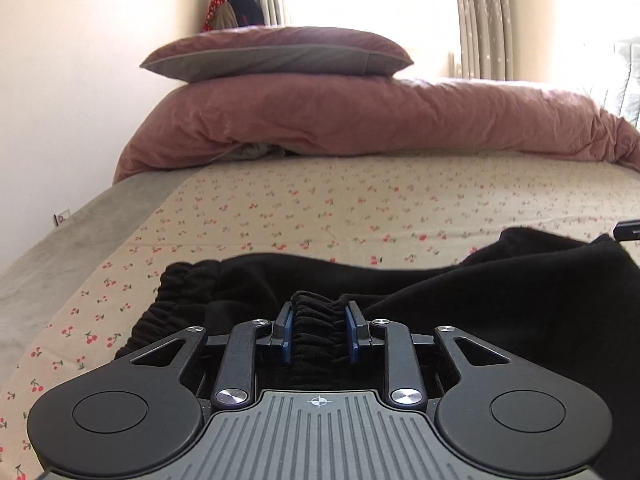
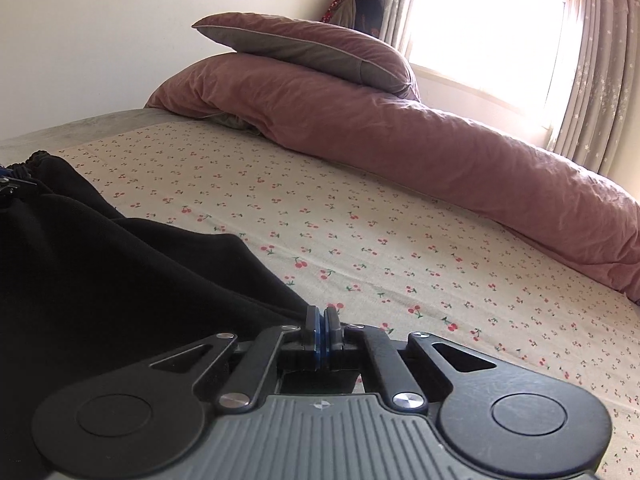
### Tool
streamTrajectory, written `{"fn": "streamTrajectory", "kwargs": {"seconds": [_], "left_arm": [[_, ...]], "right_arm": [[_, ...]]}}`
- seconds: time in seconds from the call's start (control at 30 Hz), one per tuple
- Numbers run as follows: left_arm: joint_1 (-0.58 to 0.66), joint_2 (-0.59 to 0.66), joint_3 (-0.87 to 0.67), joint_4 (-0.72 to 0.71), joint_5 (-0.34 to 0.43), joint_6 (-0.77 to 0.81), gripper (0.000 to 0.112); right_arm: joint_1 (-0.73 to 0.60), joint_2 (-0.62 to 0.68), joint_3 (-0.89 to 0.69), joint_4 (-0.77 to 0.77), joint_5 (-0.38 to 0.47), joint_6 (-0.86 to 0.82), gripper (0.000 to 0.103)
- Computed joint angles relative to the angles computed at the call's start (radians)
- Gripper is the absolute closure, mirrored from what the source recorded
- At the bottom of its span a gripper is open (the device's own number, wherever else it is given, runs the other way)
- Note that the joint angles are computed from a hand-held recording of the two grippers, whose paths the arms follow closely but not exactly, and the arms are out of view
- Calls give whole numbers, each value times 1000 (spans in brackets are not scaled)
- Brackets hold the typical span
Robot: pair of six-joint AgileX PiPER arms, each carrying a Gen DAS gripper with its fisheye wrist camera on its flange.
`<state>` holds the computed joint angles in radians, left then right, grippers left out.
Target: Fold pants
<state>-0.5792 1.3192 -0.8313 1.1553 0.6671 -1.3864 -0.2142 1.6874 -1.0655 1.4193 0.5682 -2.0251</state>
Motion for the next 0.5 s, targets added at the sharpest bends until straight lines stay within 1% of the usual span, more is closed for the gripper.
{"fn": "streamTrajectory", "kwargs": {"seconds": [0.03,0.1,0.13,0.2,0.23,0.3,0.33,0.4,0.43,0.47,0.5], "left_arm": [[1,3,1,-1,3,-1,84],[-19,-15,10,39,12,-54,81],[-28,-38,19,55,12,-75,81],[-54,-66,26,85,31,-118,74],[-61,-75,25,87,31,-121,74],[-73,-91,25,94,2,-121,74],[-67,-95,25,85,-41,-102,74],[-43,-87,21,22,-121,-38,74],[-29,-68,12,-40,-152,16,74],[-19,-45,-2,-98,-156,72,74],[-14,-11,-20,-142,-133,113,74]], "right_arm": [[2,9,-6,-14,2,19,87],[6,7,-8,-33,9,47,84],[2,1,-9,-46,27,61,81],[0,-28,11,-63,70,77,76],[1,-36,17,-70,87,77,74],[17,-47,21,-114,129,103,74],[26,-48,20,-136,146,116,74],[49,-39,18,-166,159,135,74],[62,-29,12,-176,155,147,74],[77,-14,6,-183,145,161,74],[88,1,-5,-192,132,176,74]]}}
